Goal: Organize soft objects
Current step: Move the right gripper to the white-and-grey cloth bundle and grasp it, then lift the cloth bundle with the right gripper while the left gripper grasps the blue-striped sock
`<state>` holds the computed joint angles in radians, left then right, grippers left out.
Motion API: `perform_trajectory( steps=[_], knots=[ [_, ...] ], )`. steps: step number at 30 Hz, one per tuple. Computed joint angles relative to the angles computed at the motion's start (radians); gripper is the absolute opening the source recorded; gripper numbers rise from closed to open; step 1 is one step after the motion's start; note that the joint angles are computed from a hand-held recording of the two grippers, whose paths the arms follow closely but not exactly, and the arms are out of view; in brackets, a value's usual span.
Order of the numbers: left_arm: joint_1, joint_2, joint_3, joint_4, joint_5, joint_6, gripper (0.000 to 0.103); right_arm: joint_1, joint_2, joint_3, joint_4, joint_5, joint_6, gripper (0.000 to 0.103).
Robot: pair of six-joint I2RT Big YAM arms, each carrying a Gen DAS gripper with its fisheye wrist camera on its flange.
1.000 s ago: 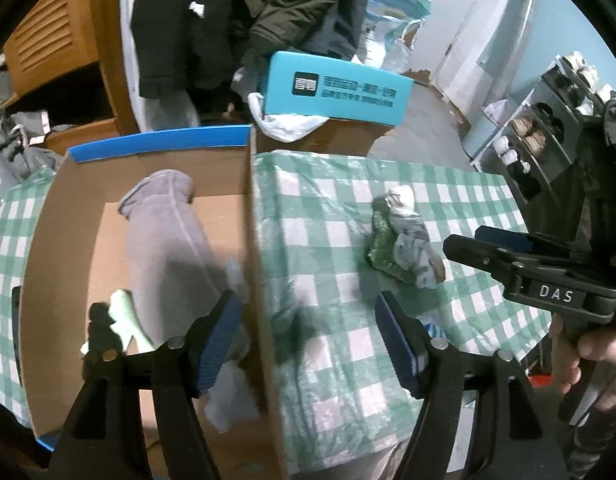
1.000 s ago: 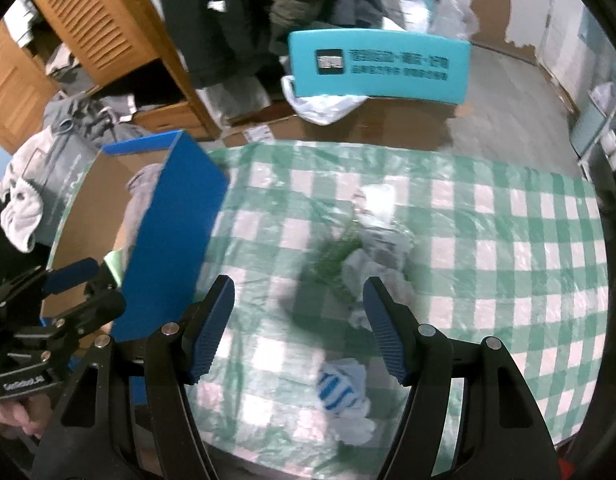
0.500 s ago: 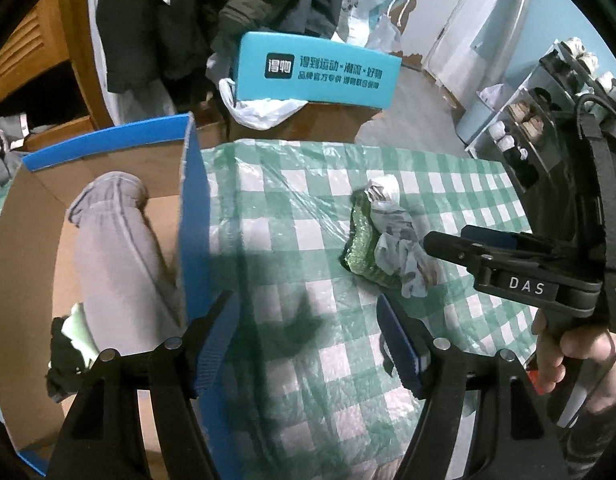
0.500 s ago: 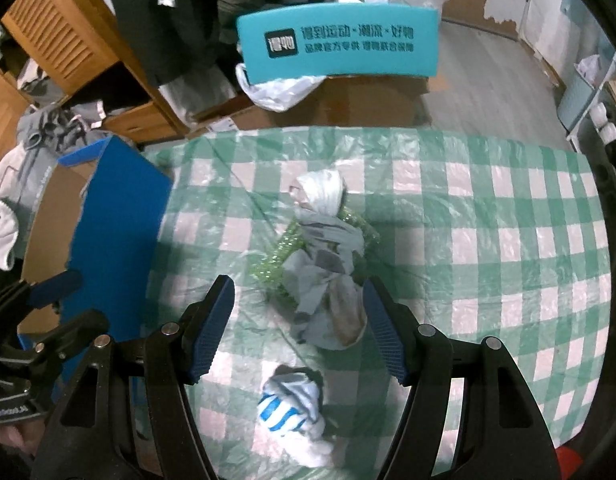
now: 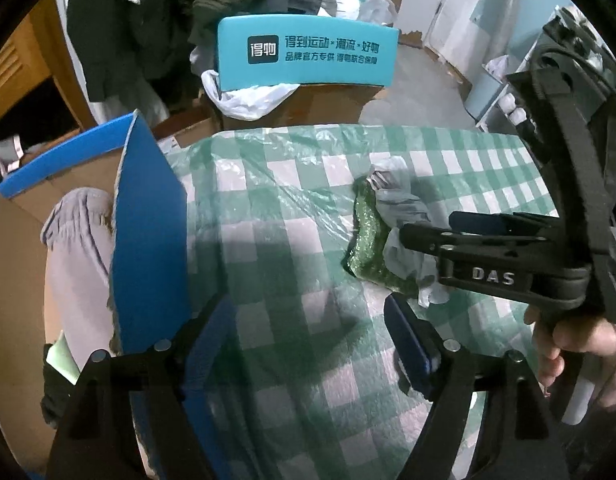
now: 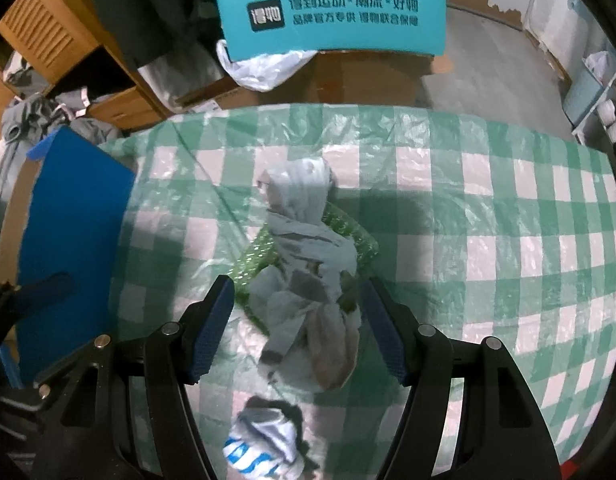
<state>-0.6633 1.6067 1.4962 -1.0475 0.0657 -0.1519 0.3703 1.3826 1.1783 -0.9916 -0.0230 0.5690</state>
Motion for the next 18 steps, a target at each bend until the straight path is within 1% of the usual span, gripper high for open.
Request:
perform_trajectory(
  steps=[6, 7, 8, 9, 13, 18],
  knots=[
    [-0.005, 0.016, 0.017, 0.0, -0.018, -0.008, 0.083, -0.004, 0.036, -0.009, 0.015, -0.012, -0.024, 0.066],
    [-0.005, 0.018, 0.021, -0.003, -0.019, -0.008, 0.083, -0.001, 0.042, -0.009, 0.016, -0.009, -0.028, 0.057],
    [-0.005, 0.02, 0.023, -0.006, -0.021, -0.012, 0.083, 0.001, 0.046, -0.009, 0.015, -0.006, -0.032, 0.051],
    [-0.005, 0.018, 0.021, -0.006, -0.022, -0.016, 0.082, 0.003, 0.051, -0.007, 0.006, 0.005, -0.037, 0.04],
    [-0.007, 0.023, 0.026, -0.003, -0.022, -0.026, 0.082, 0.0, 0.044, -0.011, 0.012, 0.009, -0.044, 0.032],
    [-0.01, 0.021, 0.03, -0.01, -0.001, -0.037, 0.082, -0.001, 0.008, -0.02, 0.006, 0.027, -0.039, 0.029]
  ],
)
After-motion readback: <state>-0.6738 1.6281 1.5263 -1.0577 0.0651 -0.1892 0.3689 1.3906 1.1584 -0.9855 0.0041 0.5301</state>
